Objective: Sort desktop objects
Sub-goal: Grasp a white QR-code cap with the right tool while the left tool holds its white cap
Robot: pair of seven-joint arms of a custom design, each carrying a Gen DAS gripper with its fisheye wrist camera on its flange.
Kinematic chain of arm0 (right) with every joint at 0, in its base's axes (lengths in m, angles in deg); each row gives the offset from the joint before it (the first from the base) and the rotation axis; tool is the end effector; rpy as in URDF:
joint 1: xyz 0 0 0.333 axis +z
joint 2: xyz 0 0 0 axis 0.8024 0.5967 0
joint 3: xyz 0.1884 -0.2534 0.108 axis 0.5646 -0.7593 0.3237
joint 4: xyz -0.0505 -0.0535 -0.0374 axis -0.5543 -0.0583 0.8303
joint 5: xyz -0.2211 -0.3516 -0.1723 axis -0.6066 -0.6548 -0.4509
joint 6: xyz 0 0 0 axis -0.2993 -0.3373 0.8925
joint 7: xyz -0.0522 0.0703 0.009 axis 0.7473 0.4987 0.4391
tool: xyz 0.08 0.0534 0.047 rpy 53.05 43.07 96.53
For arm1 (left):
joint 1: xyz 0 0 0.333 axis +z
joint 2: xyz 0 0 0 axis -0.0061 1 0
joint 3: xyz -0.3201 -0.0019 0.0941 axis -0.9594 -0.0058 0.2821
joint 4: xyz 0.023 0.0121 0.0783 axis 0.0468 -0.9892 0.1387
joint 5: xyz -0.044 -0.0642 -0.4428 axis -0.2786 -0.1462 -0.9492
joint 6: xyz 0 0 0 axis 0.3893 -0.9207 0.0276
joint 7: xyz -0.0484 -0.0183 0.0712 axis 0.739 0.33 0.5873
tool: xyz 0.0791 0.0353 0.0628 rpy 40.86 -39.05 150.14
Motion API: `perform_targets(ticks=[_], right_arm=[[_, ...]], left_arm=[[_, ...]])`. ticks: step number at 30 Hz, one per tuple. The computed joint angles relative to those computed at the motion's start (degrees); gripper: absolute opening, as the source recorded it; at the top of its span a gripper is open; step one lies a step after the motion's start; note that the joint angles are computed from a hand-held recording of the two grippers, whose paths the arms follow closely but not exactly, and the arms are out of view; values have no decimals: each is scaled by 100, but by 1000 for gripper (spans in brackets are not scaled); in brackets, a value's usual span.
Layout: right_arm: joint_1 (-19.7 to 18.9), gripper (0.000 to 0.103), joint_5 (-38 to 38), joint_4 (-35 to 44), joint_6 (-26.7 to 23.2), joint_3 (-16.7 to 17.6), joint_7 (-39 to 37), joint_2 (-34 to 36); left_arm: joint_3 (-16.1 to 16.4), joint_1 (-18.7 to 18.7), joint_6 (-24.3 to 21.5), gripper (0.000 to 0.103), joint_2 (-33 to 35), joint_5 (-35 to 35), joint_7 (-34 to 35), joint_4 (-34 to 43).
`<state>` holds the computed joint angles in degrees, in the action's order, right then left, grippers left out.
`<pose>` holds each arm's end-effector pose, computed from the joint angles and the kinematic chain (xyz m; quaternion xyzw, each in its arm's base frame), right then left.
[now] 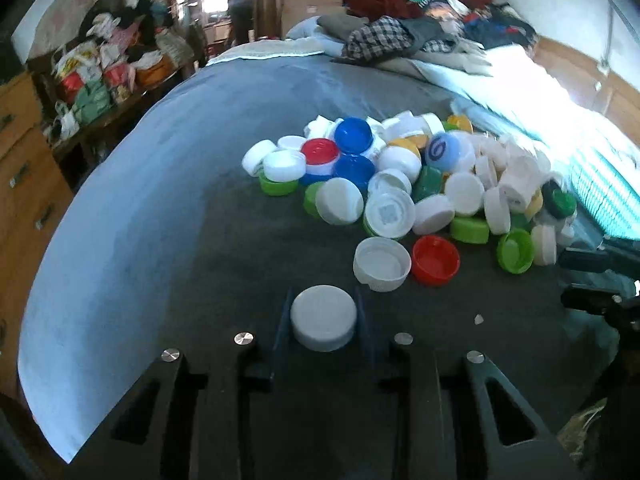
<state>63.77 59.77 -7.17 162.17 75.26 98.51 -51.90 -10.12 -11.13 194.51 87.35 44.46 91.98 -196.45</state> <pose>0.6983 0.2780 0.4643 -0.8433 0.3736 -0.0807 0.3778 0.6959 -0.1713 0.4548 -0.6837 0.6412 -0.2556 0.2367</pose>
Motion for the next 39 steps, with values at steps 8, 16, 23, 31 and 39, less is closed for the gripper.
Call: perform_targets(ticks=[8,16,23,31,39], right_arm=[[138,46,-594,455,229,-64,435,355],[-118,34,-254,323,95,127,50,61],[-205,34,106,382,-699,-128,490,-32],[-303,34,149,376,-1138,-319,795,107],[-584,36,879,142,-1011,-277,668,-24]], left_arm=[[-108,46,124,27,-203,-316,-121,-274],[-149,95,279,27,-304,-429,-91,-354],[-231,95,218,27,-256,-636,122,-212],[-300,110,384,27,-265,-1129,294,-271],[-327,60,311,27,-231,-1348,500,-227]])
